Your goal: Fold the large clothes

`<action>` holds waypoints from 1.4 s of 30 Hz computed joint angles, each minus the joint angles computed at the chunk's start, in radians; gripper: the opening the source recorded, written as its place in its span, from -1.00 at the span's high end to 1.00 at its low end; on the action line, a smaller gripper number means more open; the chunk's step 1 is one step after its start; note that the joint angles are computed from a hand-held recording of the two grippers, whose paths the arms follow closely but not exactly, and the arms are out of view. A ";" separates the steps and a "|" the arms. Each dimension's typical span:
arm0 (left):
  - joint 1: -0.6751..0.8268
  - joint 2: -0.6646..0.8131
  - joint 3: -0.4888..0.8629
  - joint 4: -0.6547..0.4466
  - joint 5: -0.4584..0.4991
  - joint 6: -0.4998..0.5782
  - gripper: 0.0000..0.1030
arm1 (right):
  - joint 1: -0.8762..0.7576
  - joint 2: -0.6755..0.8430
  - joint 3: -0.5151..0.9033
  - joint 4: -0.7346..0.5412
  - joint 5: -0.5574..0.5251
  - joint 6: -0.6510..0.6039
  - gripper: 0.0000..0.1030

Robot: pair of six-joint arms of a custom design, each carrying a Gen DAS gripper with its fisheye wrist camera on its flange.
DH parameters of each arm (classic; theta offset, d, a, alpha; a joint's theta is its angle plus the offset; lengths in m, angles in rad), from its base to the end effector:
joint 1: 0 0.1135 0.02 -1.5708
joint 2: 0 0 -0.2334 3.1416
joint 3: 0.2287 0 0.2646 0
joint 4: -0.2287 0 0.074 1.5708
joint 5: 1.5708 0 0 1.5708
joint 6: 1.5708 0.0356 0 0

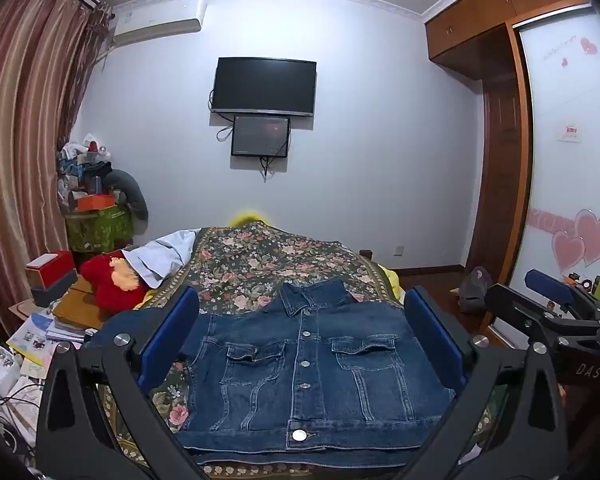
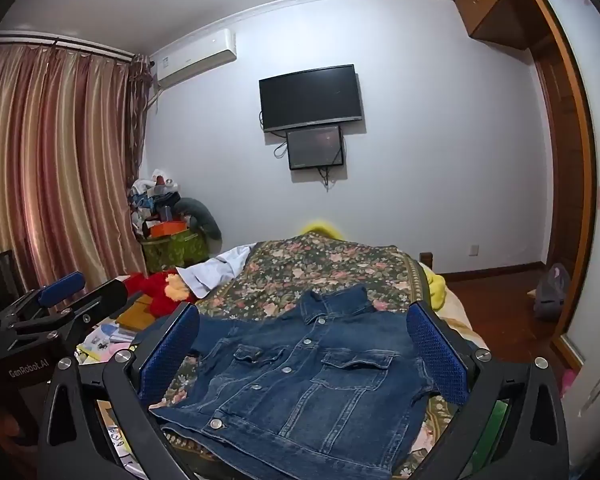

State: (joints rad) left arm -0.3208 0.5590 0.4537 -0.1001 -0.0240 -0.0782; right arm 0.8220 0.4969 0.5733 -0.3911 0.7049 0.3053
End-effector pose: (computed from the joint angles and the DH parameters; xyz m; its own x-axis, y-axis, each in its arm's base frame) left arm 0.1825 -0.0597 0.2475 -0.2158 -0.0106 -0.9764 0.2769 0.9582 -0.0716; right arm 0.1281 0.1040 0.2729 -0.2426 0.0753 -0.9672 -0.0687 0.9931 0.0945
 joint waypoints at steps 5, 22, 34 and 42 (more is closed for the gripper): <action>0.023 0.033 0.012 -0.003 0.023 -0.007 -1.00 | -0.003 0.001 0.007 -0.012 -0.001 0.008 -1.00; 0.020 0.053 0.015 0.010 0.018 -0.015 -1.00 | 0.004 0.063 0.017 0.015 0.001 0.027 -1.00; 0.033 0.061 0.010 0.023 0.033 -0.015 -1.00 | -0.018 0.058 0.008 0.022 -0.020 0.022 -1.00; 0.032 0.062 0.014 0.020 0.031 -0.014 -1.00 | -0.018 0.065 0.009 0.029 -0.020 0.024 -1.00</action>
State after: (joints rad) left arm -0.2891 0.6208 0.4674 -0.0801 0.0073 -0.0926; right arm 0.8040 0.5622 0.5821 -0.3616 0.6852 0.3295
